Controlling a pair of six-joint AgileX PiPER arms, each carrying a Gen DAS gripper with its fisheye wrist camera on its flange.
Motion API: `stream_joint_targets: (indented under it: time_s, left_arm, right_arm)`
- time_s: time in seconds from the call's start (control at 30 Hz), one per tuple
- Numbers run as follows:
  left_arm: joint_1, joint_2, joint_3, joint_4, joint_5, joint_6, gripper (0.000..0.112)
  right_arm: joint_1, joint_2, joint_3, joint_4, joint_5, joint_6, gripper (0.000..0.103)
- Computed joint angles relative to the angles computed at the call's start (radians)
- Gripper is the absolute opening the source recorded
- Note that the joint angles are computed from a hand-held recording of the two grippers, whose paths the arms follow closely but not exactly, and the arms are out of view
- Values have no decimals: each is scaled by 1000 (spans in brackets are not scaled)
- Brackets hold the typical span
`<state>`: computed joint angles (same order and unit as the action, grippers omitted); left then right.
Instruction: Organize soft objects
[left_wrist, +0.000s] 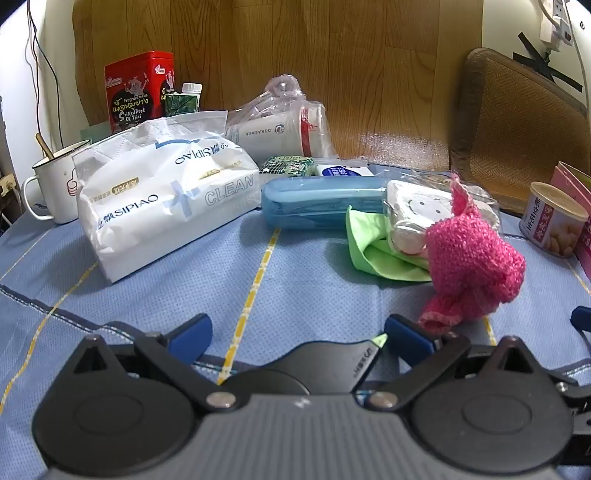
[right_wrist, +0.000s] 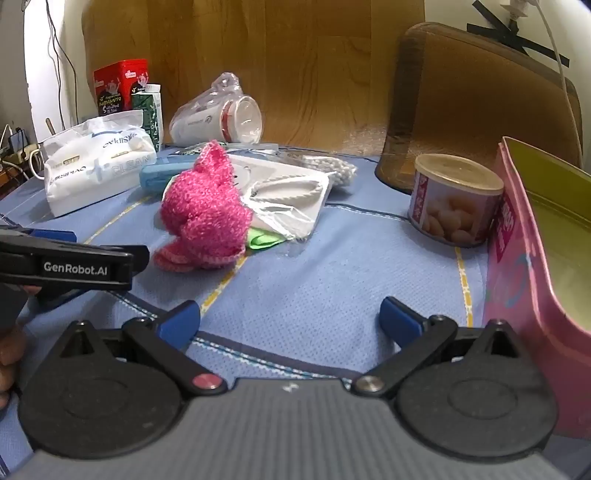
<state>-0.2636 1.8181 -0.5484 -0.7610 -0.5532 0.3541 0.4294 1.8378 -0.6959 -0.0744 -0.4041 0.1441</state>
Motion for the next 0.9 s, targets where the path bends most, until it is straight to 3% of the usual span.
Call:
stream_joint_targets:
  time_s: [0.37,0.9]
  left_arm:
    - [-12,12,-2,-23,-19,7,103]
    - [-23,-11,15,-35,-20,25,103]
  right_arm:
    - [-11,-4,14,-47,-16,48,103]
    - [6,-4,7,2,5,-3,103]
